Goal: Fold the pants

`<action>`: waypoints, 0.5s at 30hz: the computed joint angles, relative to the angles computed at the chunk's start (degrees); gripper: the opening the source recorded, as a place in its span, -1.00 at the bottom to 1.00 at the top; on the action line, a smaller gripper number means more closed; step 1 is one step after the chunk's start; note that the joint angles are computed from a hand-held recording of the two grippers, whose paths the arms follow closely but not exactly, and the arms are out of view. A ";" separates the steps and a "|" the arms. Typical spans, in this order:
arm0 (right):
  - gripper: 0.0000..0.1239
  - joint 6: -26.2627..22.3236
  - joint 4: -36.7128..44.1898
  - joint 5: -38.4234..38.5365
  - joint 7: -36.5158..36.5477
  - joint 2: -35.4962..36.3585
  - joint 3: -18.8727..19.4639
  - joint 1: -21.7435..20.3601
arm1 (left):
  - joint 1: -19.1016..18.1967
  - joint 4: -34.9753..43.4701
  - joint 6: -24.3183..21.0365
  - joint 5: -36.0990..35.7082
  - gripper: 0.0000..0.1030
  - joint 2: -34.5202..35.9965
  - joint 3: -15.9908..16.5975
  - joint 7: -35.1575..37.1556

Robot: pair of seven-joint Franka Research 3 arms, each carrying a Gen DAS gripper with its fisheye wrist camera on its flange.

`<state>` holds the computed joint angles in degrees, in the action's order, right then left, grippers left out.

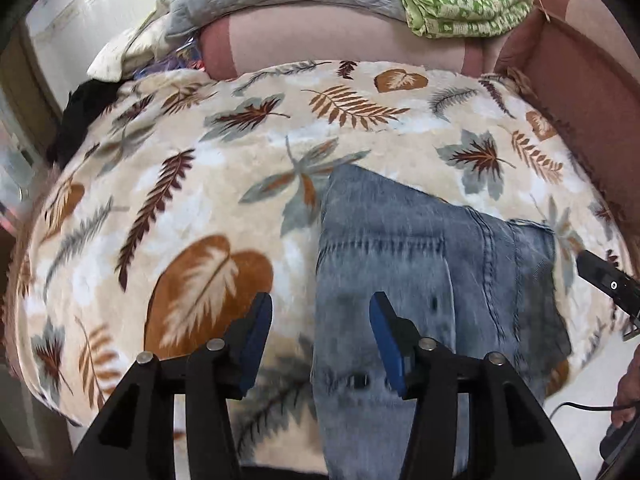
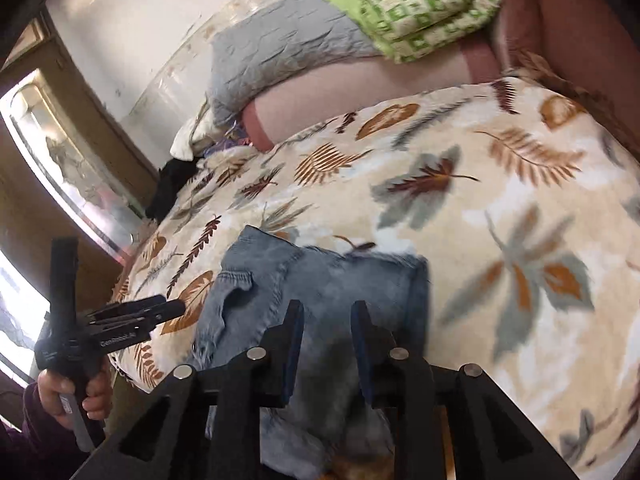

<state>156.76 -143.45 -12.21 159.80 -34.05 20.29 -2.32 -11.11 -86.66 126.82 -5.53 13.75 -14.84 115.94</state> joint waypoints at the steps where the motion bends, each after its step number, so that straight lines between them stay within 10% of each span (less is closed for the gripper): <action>1: -0.58 0.22 1.13 -0.32 -0.73 1.80 -0.12 -0.21 | -0.89 1.08 -0.43 1.89 0.00 1.25 0.13 -1.24; 15: -0.57 3.05 5.98 0.83 -5.05 17.80 -10.82 5.01 | -6.04 10.95 -5.87 14.36 0.30 11.20 0.84 -10.64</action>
<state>159.81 -137.47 -11.38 154.75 -16.25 9.47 2.69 -17.15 -75.70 120.95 8.83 24.95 -14.00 105.30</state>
